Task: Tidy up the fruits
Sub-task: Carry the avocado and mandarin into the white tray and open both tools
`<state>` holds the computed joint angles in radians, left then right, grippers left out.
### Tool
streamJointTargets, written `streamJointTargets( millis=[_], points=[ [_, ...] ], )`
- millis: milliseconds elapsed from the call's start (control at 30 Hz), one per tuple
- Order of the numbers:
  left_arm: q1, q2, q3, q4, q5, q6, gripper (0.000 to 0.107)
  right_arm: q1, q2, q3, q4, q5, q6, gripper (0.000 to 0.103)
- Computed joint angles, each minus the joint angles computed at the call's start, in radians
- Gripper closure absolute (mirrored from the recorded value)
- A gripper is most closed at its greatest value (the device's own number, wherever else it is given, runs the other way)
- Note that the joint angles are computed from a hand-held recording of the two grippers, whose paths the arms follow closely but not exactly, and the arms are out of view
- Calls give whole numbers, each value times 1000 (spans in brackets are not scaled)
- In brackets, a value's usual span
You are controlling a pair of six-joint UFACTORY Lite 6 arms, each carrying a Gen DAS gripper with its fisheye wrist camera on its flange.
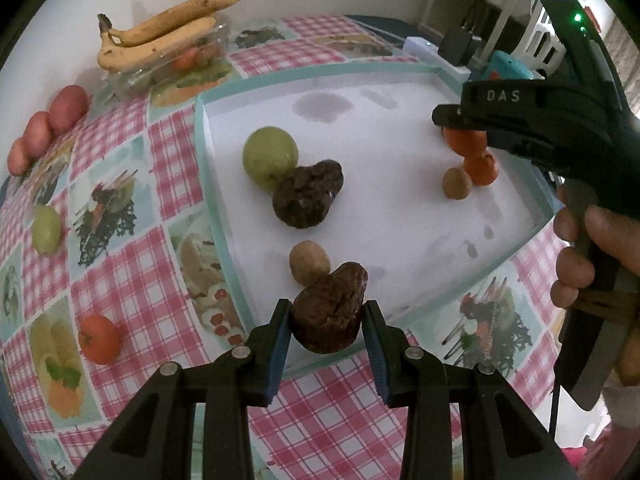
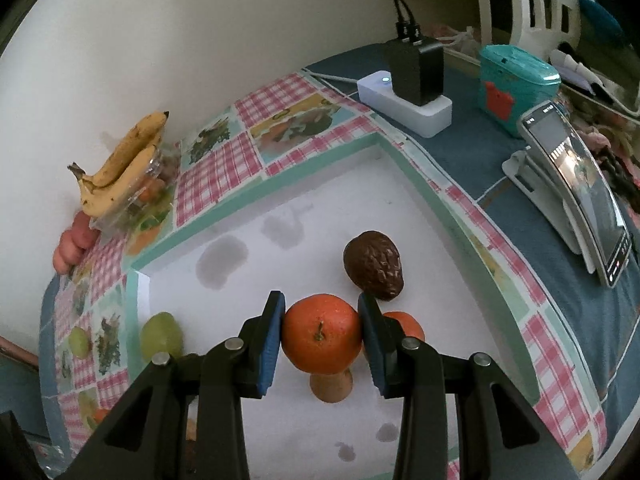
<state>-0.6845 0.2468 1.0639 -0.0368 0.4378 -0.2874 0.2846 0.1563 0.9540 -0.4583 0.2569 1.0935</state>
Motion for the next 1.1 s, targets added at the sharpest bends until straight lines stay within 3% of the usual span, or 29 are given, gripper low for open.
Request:
streamJointTargets(
  millis=[100, 433, 733, 1100],
  points=[
    [-2, 10, 0, 10, -3, -14, 69, 8, 23, 2, -125, -21, 107, 64],
    [16, 32, -6, 1, -24, -1, 69, 12, 89, 33, -181, -14, 131, 64],
    [14, 57, 13, -10, -25, 10, 69, 86, 159, 100, -335, 95, 202, 64],
    [27, 91, 25, -51, -40, 56, 69, 122, 196, 136, -379, 156, 211, 63]
  ],
)
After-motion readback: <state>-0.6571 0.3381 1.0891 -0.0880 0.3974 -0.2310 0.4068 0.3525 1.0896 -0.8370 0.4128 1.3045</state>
